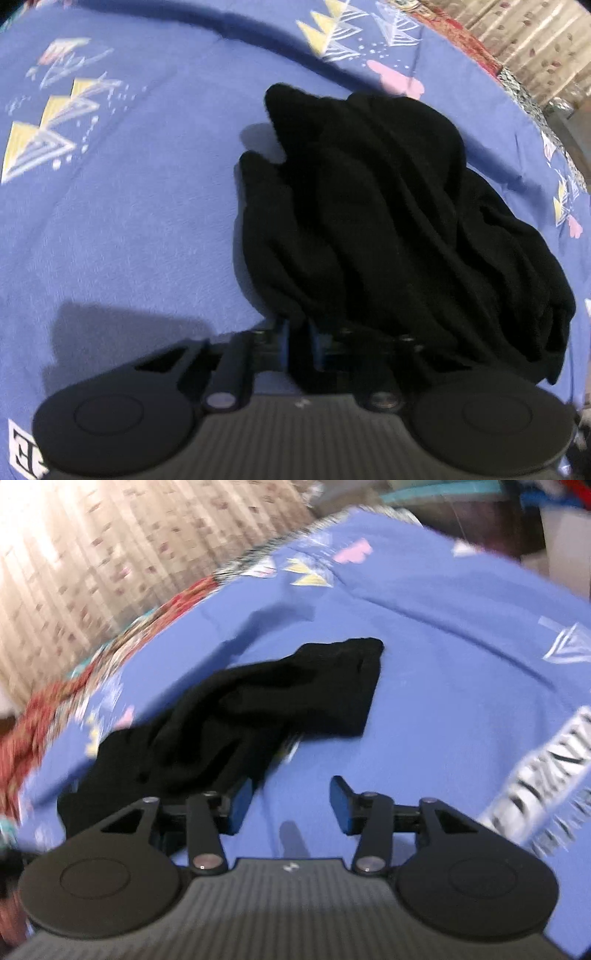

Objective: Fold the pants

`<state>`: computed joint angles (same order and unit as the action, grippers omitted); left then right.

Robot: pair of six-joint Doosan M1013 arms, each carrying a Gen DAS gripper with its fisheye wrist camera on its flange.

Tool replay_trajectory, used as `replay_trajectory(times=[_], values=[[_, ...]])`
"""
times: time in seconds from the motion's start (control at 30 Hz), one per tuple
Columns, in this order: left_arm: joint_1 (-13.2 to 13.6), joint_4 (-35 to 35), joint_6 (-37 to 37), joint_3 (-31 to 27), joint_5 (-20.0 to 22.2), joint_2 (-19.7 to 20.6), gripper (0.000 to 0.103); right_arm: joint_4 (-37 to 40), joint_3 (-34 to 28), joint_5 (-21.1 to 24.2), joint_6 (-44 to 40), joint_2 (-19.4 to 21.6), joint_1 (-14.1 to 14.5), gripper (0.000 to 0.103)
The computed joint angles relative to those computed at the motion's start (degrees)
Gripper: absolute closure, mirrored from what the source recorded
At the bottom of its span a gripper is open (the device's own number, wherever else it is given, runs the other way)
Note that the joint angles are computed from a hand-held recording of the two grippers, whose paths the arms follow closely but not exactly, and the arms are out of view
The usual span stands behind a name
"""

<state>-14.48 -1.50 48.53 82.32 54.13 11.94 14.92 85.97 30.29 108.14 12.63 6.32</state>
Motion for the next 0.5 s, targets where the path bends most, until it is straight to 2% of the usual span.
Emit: replay_trajectory(times=[0.07, 0.13, 0.2, 0.27, 0.3, 0.37, 0.43, 0.5], values=[[-0.64, 1.94, -0.69, 1.21, -1.84, -1.31, 0.096, -2.68, -2.34, 1.05, 7.54, 2.21, -0.77, 0.037], [-0.89, 3.40, -1.57, 3.28, -3.98, -4.07, 0.096, -3.52, -3.94, 2.01, 13.71, 3.96, -1.25, 0.035], [-0.57, 1.60, -0.92, 6.55, -6.94, -7.98, 0.096, -0.53, -4.61, 1.50, 13.94, 4.95, -1.96, 0.038], [-0.06, 0.74, -1.05, 9.42, -8.03, -11.55, 0.096, 1.50, -8.26, 5.69, 11.41, 6.55, -2.49, 0.093], [-0.11, 1.60, -1.89, 10.71, -8.05, -13.30, 0.096, 2.71, -9.29, 5.30, 10.60, 6.65, -2.62, 0.091], [0.41, 2.13, -2.85, 12.42, -7.89, -15.90, 0.096, 6.19, -11.89, 1.26, 4.77, 7.13, -2.57, 0.091], [1.25, 1.63, -5.36, 14.79, -9.50, -18.21, 0.096, 6.55, -16.97, 1.86, 1.20, 8.74, -1.56, 0.091], [2.17, 0.04, -6.91, 15.52, -9.18, -18.85, 0.096, 9.00, -23.36, 3.02, -3.77, 11.25, -0.21, 0.091]])
